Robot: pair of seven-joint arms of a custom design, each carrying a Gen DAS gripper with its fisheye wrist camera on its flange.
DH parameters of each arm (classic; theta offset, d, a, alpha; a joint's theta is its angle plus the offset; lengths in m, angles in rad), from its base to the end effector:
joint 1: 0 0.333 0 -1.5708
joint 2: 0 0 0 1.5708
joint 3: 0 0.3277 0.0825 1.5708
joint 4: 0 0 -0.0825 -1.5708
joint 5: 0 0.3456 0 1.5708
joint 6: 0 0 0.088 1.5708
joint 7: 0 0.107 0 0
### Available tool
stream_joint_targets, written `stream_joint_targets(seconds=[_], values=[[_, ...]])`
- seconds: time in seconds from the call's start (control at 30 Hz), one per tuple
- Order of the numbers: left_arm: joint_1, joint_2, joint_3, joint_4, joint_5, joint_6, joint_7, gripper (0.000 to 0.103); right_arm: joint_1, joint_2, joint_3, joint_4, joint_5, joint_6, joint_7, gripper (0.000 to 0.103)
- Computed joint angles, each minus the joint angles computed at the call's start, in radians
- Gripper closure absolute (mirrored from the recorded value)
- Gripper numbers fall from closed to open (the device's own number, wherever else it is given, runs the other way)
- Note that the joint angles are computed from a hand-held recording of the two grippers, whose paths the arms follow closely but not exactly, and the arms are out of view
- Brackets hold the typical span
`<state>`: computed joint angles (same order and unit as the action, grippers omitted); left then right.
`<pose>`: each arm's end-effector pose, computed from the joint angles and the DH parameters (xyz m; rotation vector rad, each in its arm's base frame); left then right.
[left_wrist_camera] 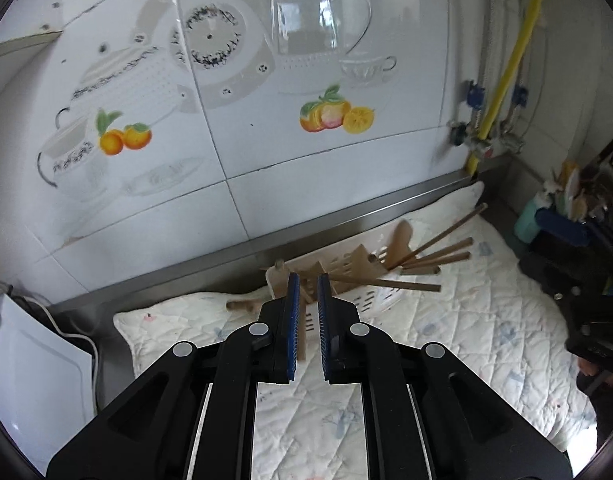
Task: Organize utensils
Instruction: 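Lower the left tool's chopstick into the holder while the right tool opens above it, then open the left tool and pull both tools back from the holder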
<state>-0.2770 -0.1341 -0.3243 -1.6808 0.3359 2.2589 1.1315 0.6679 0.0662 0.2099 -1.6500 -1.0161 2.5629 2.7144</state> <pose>0.4255 -0.3003 0.7340 -1.4905 2.0090 -0.7597 0.3739 0.4627 0.6750 -1.7145 1.1852 -0.7784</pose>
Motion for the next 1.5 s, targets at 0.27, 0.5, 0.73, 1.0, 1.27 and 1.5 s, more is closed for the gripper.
stream_joint_targets(seconds=[0.27, 0.5, 0.73, 1.0, 1.27, 1.5], values=[[0.040, -0.193, -0.017, -0.303, -0.038, 0.220, -0.056, 0.065, 0.009, -0.036, 0.028, -0.101, -0.018, -0.013, 0.076, 0.039], [0.095, -0.330, -0.056, -0.502, -0.100, 0.349, -0.083, 0.055, 0.015, 0.004, 0.028, -0.121, -0.078, 0.043, 0.189, 0.053], [0.136, -0.423, -0.068, -0.620, -0.161, 0.422, -0.060, 0.055, 0.031, 0.100, -0.037, -0.055, -0.149, 0.137, 0.324, 0.063], [0.188, -0.464, -0.091, -0.687, -0.207, 0.477, -0.044, 0.038, 0.039, 0.180, -0.106, 0.020, -0.205, 0.243, 0.418, 0.076], [0.217, -0.467, -0.101, -0.713, -0.227, 0.476, -0.039, 0.034, 0.060, 0.205, -0.153, 0.045, -0.255, 0.302, 0.472, 0.092], [0.212, -0.465, -0.109, -0.721, -0.235, 0.497, -0.031, 0.026, 0.046, 0.149, -0.153, 0.006, -0.373, 0.345, 0.589, 0.093]])
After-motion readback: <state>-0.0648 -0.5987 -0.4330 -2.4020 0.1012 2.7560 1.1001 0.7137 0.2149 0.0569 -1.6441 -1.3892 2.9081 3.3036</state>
